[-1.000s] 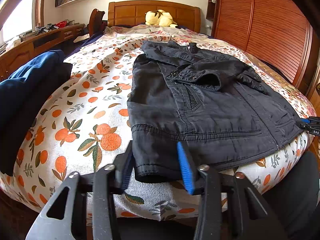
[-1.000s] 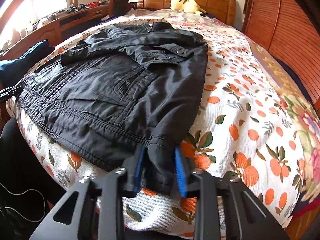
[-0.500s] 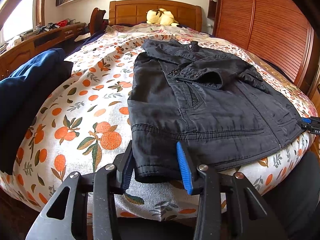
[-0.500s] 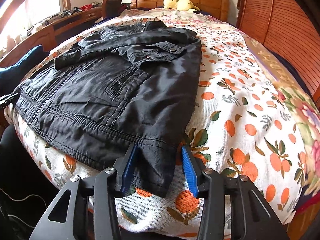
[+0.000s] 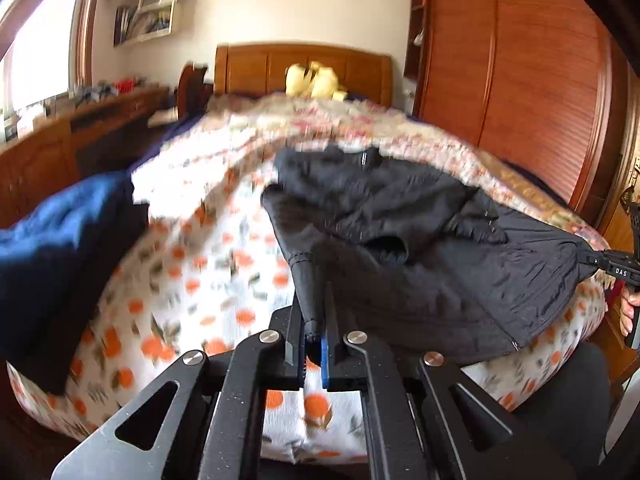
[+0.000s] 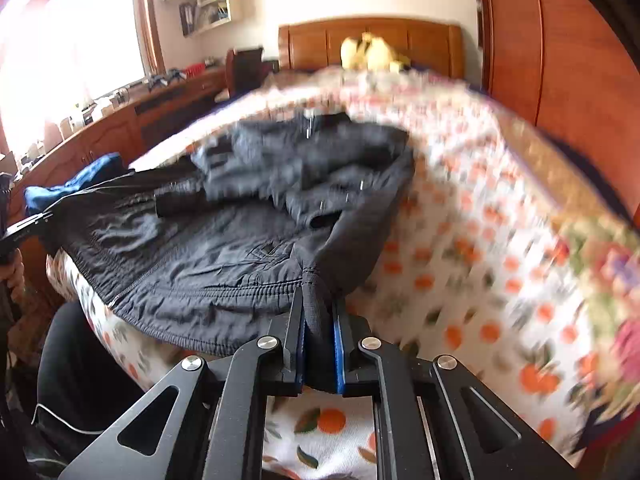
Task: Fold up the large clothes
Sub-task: 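Close the left tool on the hem while the right tool grips the hem too, then lift the hem with both tools and fold it over toward the collar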
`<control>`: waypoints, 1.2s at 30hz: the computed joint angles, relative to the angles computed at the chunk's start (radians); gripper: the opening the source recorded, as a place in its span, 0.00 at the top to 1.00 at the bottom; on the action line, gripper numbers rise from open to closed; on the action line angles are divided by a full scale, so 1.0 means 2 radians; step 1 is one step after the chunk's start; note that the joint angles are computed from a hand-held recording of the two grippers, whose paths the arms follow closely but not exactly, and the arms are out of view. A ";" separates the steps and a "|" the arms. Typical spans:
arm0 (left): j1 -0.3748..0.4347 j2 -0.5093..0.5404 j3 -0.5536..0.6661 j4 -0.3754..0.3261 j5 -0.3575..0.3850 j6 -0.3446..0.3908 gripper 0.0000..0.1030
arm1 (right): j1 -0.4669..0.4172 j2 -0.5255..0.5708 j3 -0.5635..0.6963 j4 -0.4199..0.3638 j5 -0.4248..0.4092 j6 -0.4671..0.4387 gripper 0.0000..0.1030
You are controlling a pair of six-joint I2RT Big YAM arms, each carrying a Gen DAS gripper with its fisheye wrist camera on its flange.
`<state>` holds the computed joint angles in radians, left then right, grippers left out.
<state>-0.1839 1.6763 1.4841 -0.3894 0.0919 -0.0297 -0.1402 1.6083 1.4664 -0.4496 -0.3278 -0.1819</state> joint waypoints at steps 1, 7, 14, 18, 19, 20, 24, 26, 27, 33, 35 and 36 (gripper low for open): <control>-0.001 -0.005 0.003 0.000 0.001 0.002 0.95 | 0.000 -0.007 0.002 0.001 0.000 0.000 0.90; 0.001 -0.047 0.024 0.003 0.009 0.009 0.95 | -0.010 -0.063 -0.003 0.009 -0.016 -0.002 0.91; 0.005 -0.094 0.026 0.023 0.013 0.004 0.96 | -0.029 -0.155 -0.050 0.021 -0.026 -0.028 0.91; 0.007 -0.112 0.018 0.034 0.017 0.002 0.96 | -0.047 -0.194 -0.081 0.030 -0.043 -0.035 0.91; 0.008 -0.111 0.017 0.035 0.017 0.001 0.96 | -0.049 -0.196 -0.086 0.031 -0.044 -0.036 0.91; 0.008 -0.108 0.017 0.036 0.015 0.001 0.96 | -0.048 -0.196 -0.093 0.033 -0.043 -0.036 0.91; 0.007 -0.063 0.037 0.025 0.000 0.000 0.96 | -0.035 -0.162 -0.099 0.035 -0.026 -0.042 0.91; 0.006 -0.038 0.049 0.018 -0.005 -0.001 0.96 | -0.028 -0.126 -0.089 0.040 -0.018 -0.041 0.91; 0.006 -0.020 0.060 0.012 -0.005 0.000 0.96 | -0.025 -0.104 -0.083 0.048 -0.016 -0.037 0.90; -0.002 0.062 0.124 -0.004 -0.032 0.002 0.96 | -0.010 0.010 -0.013 0.079 0.006 -0.004 0.90; -0.005 0.080 0.144 -0.009 -0.042 0.006 0.96 | 0.000 0.044 0.021 0.080 0.022 0.001 0.90; -0.006 0.092 0.159 -0.014 -0.044 0.006 0.96 | 0.002 0.057 0.036 0.076 0.027 0.000 0.90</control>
<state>-0.1963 1.8602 1.8017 -0.4181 0.0048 -0.0176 -0.1367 1.7219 1.5377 -0.2972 -0.2738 -0.1809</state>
